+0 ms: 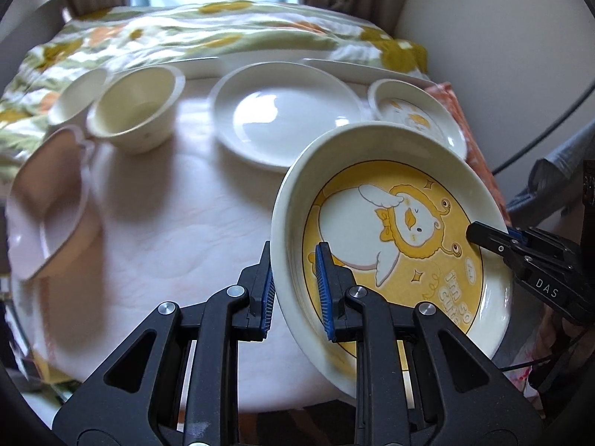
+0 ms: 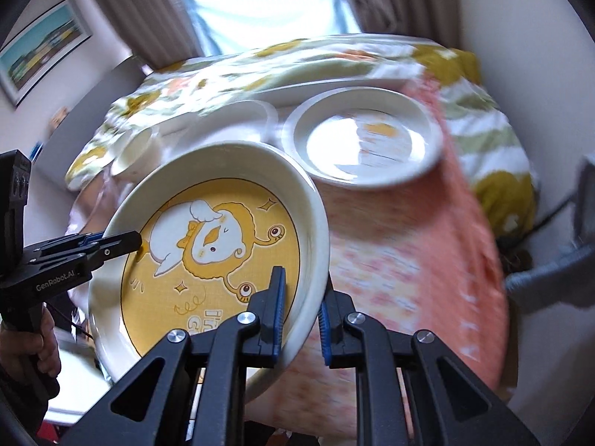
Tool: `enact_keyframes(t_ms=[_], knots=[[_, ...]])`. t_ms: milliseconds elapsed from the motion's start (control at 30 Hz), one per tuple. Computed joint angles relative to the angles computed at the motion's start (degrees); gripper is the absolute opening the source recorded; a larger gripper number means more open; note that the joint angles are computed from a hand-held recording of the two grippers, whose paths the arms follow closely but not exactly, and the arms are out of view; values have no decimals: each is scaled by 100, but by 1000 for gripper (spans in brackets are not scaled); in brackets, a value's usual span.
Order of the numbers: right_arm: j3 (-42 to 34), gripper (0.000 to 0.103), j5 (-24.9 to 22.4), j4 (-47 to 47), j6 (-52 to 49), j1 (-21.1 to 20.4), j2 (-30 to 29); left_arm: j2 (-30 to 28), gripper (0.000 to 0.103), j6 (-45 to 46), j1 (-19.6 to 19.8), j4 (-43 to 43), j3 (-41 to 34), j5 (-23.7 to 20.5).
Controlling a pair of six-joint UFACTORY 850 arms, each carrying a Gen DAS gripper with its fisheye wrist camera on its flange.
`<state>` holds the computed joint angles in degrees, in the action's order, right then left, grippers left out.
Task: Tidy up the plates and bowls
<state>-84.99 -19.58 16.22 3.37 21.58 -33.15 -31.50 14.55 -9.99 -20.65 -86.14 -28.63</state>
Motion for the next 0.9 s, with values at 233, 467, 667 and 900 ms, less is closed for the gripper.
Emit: enact_keyframes(t_ms=[233, 467, 667, 900], knots=[[-957, 15, -343, 568, -666, 455, -722, 259, 18, -26, 640, -15, 572, 228], [-1872, 15, -431, 566, -538, 819, -1524, 31, 18, 260, 1081, -217, 741, 429], [-2152, 15, -386, 372, -239, 974, -1823, -127, 18, 983, 1299, -855, 800, 493], [-2078, 15, -427, -103, 286, 1002, -1793, -43, 18, 1454, 1352, -1067, 943, 607]])
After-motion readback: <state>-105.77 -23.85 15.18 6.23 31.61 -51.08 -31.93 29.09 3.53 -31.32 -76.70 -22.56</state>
